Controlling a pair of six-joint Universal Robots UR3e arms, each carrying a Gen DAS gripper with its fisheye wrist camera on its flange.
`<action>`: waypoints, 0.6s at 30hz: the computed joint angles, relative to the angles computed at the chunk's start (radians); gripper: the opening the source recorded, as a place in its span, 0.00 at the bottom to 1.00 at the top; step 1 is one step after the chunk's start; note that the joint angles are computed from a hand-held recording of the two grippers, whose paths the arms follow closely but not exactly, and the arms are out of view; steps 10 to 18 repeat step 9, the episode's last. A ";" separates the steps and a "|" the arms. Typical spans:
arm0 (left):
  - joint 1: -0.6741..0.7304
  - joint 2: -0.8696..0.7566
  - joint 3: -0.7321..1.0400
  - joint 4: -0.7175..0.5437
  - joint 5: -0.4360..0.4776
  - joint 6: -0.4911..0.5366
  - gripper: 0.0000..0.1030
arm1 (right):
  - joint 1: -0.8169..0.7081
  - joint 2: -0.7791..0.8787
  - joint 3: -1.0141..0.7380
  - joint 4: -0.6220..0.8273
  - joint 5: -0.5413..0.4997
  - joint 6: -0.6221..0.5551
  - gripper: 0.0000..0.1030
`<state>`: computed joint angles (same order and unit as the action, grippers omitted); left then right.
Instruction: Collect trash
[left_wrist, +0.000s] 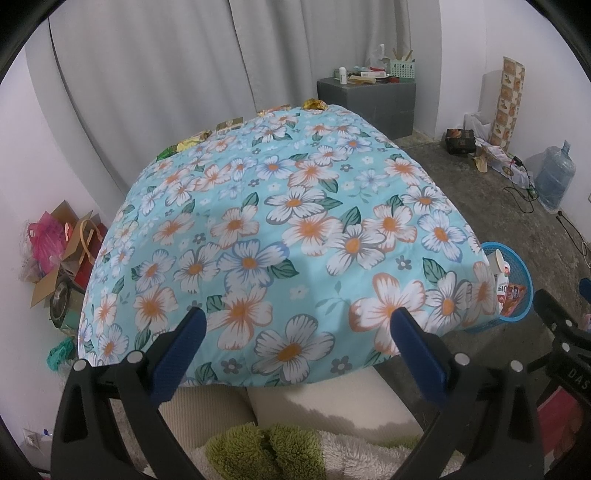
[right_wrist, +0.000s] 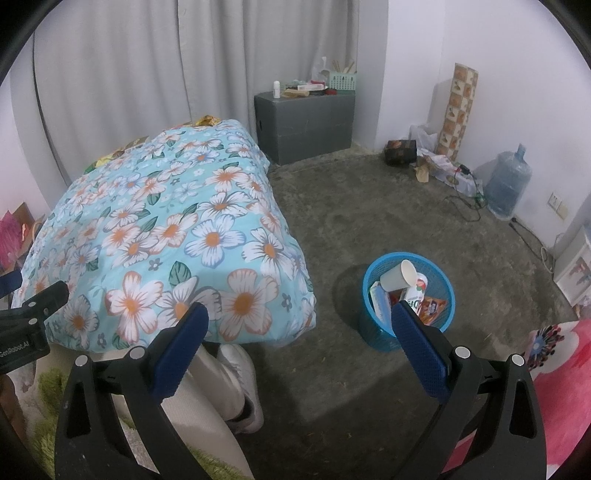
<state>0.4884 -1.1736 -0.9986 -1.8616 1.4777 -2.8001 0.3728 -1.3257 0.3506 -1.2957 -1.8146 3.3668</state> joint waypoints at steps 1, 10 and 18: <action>0.002 0.001 0.001 -0.003 -0.002 0.001 0.95 | -0.001 0.002 -0.006 0.005 0.002 0.001 0.92; 0.009 0.008 -0.006 -0.003 -0.007 0.008 0.95 | 0.008 0.013 -0.015 0.003 -0.001 0.006 0.92; 0.009 0.008 -0.006 -0.003 -0.007 0.008 0.95 | 0.008 0.013 -0.015 0.003 -0.001 0.006 0.92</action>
